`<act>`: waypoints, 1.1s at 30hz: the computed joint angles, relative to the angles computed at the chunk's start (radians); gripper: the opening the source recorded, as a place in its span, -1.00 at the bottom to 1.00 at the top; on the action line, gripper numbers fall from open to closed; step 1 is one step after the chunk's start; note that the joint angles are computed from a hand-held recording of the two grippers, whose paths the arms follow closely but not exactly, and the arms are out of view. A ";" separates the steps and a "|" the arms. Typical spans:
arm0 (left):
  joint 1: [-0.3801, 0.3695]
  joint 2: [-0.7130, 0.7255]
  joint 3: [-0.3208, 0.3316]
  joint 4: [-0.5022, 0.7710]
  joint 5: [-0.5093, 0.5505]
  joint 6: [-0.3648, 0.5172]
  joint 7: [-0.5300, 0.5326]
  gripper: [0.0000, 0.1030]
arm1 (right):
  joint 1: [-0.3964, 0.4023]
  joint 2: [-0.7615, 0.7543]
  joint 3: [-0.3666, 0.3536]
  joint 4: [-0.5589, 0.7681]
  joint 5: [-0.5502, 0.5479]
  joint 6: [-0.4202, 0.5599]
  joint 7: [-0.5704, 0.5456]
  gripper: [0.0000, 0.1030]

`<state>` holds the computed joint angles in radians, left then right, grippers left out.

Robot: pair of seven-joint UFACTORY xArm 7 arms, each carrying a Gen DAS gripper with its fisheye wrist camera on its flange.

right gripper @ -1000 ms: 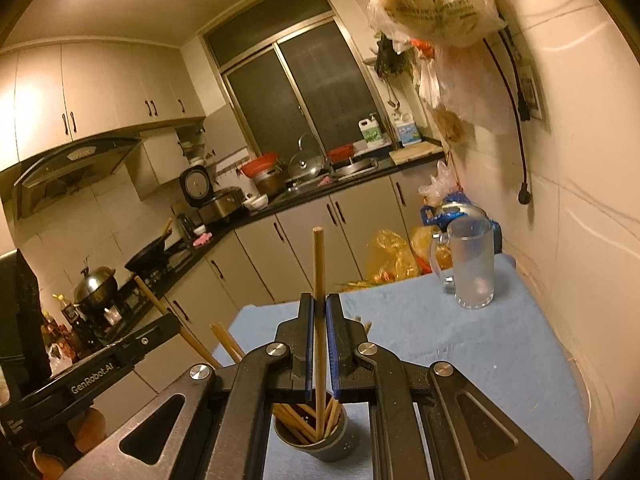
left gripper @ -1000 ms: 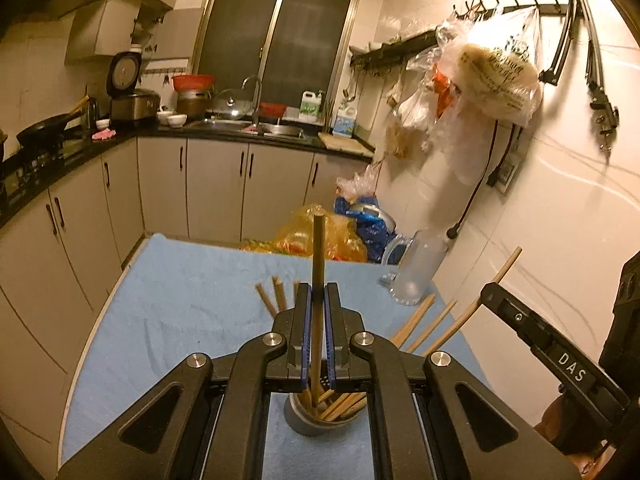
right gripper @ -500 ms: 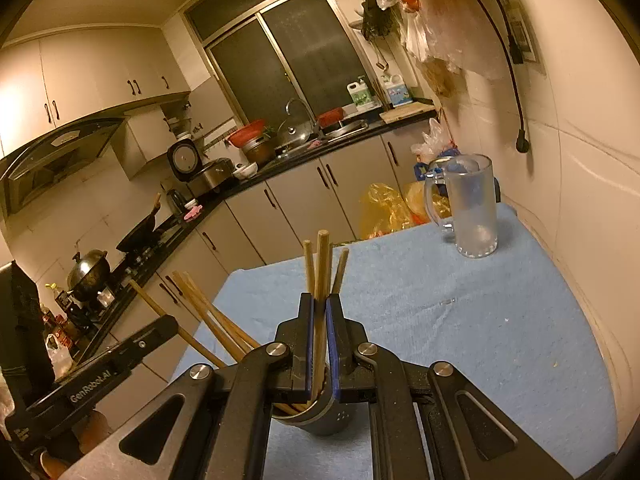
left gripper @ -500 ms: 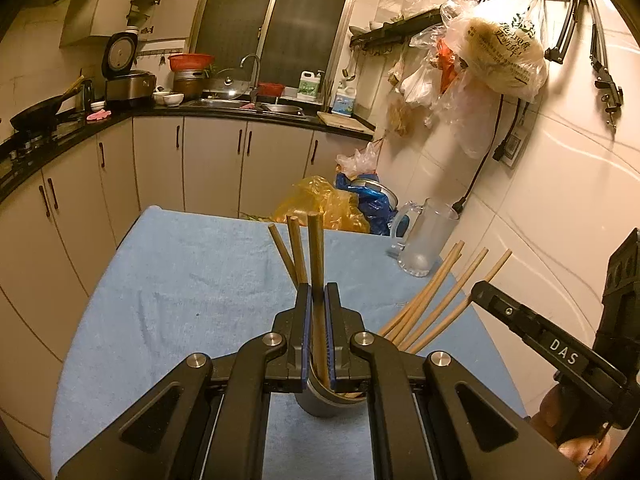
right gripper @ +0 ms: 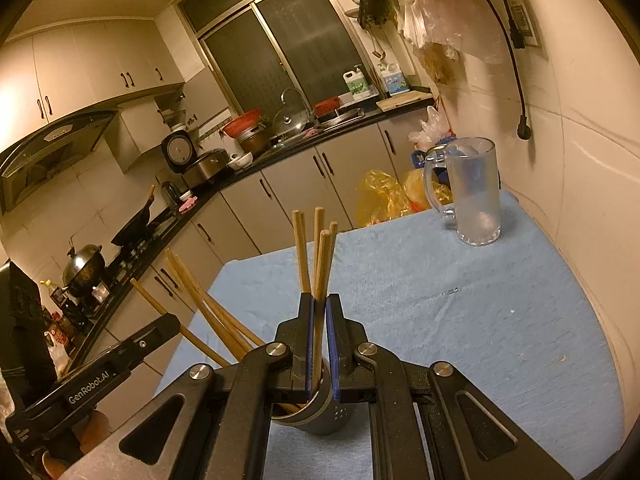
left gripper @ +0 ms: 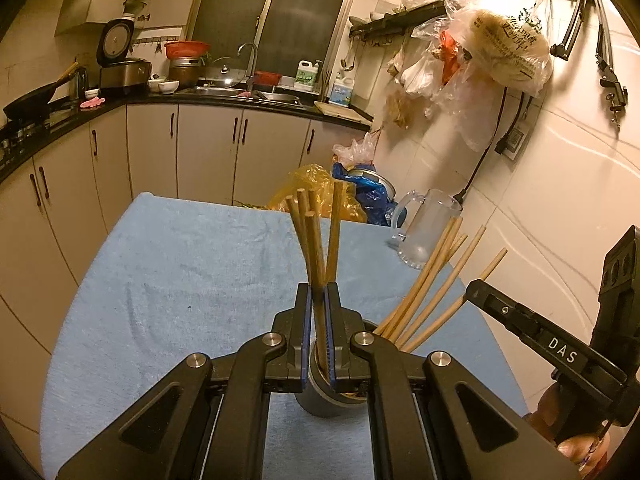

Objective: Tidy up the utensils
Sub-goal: 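Lower the chopstick into the black cup with the left tool while the right tool lowers its chopstick in, then open both tools and pull back from the cup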

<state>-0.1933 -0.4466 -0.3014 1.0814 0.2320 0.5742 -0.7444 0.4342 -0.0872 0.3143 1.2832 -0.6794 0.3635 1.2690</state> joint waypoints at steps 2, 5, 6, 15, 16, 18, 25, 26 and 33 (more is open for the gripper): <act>0.000 -0.001 0.002 -0.005 0.000 -0.003 -0.001 -0.89 | 0.001 0.003 -0.002 -0.001 0.009 -0.002 -0.008 -0.87; 0.002 0.004 0.002 -0.004 0.001 -0.003 -0.004 -0.89 | 0.005 0.007 -0.005 -0.003 0.032 -0.009 -0.025 -0.86; 0.003 0.004 0.000 -0.005 0.004 -0.004 -0.007 -0.89 | 0.005 0.008 -0.005 -0.002 0.030 -0.008 -0.025 -0.86; 0.005 0.005 -0.001 -0.010 0.016 -0.012 -0.010 -0.89 | 0.012 0.013 -0.012 0.000 0.045 -0.007 -0.038 -0.84; 0.005 0.005 -0.001 -0.011 0.016 -0.012 -0.011 -0.89 | 0.012 0.013 -0.011 0.001 0.046 -0.006 -0.037 -0.84; 0.004 0.005 0.001 -0.011 0.014 -0.012 -0.010 -0.88 | 0.014 0.014 -0.011 0.003 0.054 -0.005 -0.043 -0.84; 0.009 -0.003 -0.003 -0.020 0.020 -0.008 -0.019 -0.72 | 0.013 0.007 -0.010 -0.003 0.060 -0.008 -0.054 -0.84; 0.010 -0.004 -0.004 -0.020 0.022 -0.005 -0.020 -0.70 | 0.013 0.005 -0.011 -0.005 0.068 -0.010 -0.058 -0.80; 0.013 -0.011 -0.007 -0.019 0.027 0.002 -0.024 -0.64 | 0.002 -0.016 0.000 -0.016 0.071 -0.009 -0.054 -0.63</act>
